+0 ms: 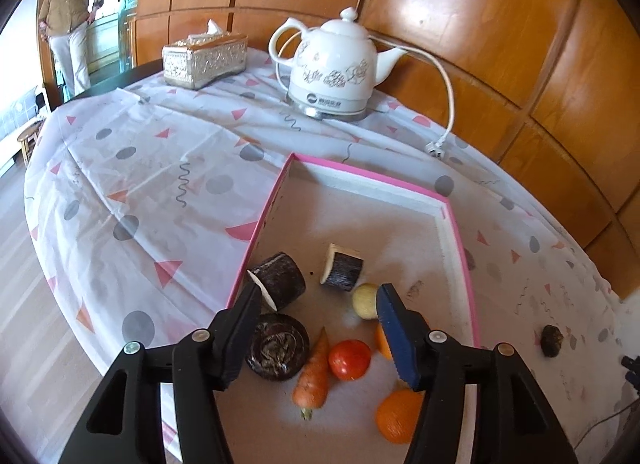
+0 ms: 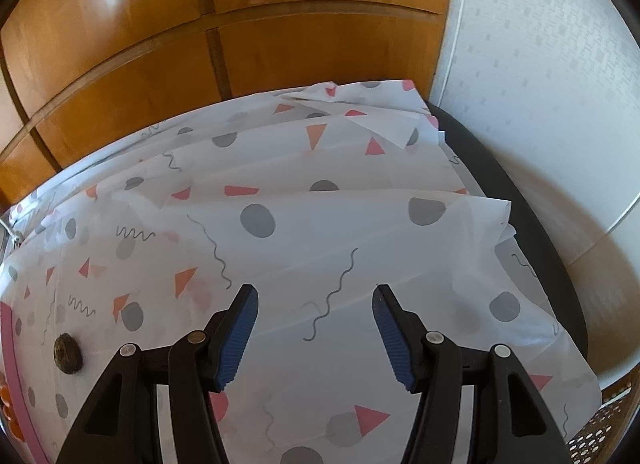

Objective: Organize fruits
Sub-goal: 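Reach the right gripper to the round brown taro and close on it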

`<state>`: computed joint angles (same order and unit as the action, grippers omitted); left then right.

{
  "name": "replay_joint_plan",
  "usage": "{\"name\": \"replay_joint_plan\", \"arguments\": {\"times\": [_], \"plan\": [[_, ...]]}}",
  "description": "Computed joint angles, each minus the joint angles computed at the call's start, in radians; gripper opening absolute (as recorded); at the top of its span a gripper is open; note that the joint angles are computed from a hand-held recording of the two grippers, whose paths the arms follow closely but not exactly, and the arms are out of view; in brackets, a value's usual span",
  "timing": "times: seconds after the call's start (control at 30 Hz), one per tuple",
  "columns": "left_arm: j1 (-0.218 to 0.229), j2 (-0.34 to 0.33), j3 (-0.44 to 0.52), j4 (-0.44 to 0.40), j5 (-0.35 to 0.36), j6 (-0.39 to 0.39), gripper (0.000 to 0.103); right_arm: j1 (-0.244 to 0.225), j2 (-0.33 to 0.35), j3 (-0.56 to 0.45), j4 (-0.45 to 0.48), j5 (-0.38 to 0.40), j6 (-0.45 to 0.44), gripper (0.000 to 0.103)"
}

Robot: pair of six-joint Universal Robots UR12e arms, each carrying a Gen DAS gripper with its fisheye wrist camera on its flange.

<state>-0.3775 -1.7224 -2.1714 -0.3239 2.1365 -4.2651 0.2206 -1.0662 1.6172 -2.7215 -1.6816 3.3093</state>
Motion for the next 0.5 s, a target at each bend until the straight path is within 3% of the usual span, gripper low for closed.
{"name": "replay_joint_plan", "arguments": {"times": [0.27,0.5], "plan": [[-0.024,0.013,-0.004,0.001,0.011,0.002,0.062,0.001,0.002,-0.004,0.020,0.031,-0.031,0.060],[-0.039,0.017,-0.006,-0.019,0.013,-0.004,0.062,0.013,0.009,-0.023,0.089,0.088,-0.113,0.060]]}}
